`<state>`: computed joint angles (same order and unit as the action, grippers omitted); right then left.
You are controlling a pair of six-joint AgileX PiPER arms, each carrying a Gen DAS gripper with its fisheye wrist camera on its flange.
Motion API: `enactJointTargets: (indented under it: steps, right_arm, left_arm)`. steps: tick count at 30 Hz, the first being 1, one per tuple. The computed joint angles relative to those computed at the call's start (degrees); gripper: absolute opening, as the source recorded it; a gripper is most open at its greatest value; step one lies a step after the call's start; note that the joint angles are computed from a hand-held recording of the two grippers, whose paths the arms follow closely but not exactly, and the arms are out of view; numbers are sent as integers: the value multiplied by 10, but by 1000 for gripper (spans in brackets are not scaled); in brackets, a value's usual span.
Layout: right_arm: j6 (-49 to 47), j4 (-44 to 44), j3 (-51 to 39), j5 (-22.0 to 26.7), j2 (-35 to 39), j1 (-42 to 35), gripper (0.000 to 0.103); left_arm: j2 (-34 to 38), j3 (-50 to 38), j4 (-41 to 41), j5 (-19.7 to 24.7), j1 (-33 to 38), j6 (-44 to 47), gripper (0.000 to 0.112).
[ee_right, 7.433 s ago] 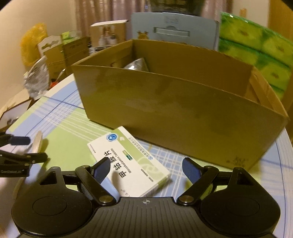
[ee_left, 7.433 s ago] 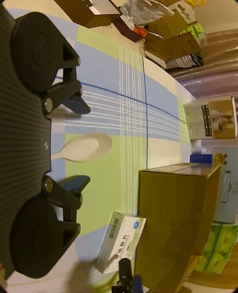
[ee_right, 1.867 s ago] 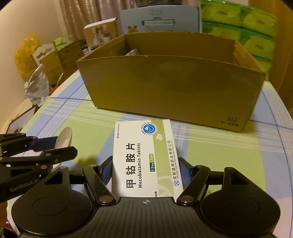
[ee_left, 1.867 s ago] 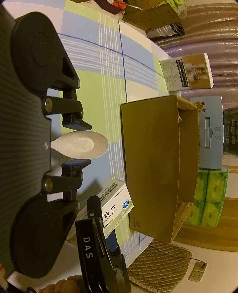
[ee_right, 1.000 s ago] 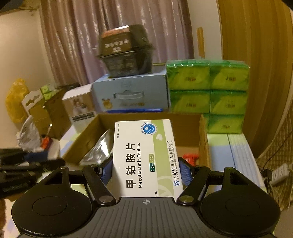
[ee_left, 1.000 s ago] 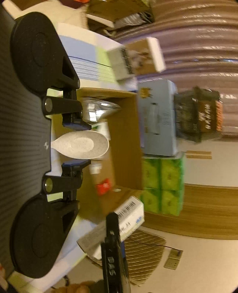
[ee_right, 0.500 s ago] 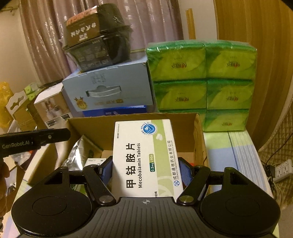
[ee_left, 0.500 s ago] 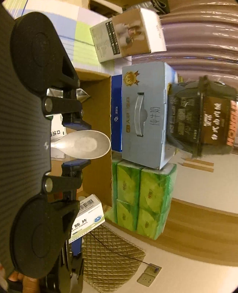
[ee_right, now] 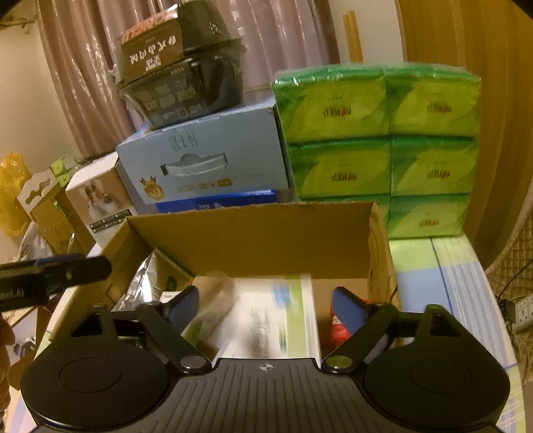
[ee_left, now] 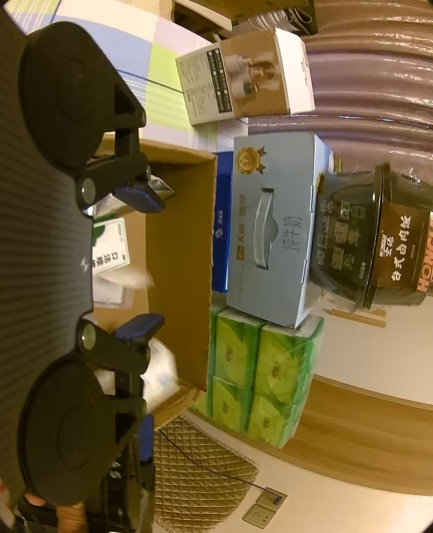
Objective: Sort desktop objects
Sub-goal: 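Lower both items into the cardboard box and open both tools, then withdraw both tools from the cardboard box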
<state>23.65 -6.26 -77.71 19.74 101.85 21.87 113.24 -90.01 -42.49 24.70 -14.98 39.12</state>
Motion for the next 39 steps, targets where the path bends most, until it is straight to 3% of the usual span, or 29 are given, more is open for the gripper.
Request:
enactJointTargets:
  steps: [7, 13, 21, 26, 35, 39]
  right_arm:
    - [49, -51, 33, 13, -48, 14, 95]
    - [97, -103, 72, 54, -111, 45, 101]
    - [195, -157, 161, 136, -228, 121, 101]
    - [322, -249, 216, 207, -307, 219, 101]
    - [528, -362, 261, 371, -395, 426, 101]
    - [621, -399, 260, 459, -406, 540, 101]
  left_arm:
    - [-54, 76, -18, -22, 7, 34, 79]
    - [-124, 157, 13, -49, 0, 3, 99]
    - [-253, 266, 254, -59, -30, -238, 102]
    - [-354, 354, 334, -54, -52, -333, 102]
    - [-522, 467, 596, 29, -130, -643, 102]
    - [-591, 492, 592, 76, -141, -666, 102]
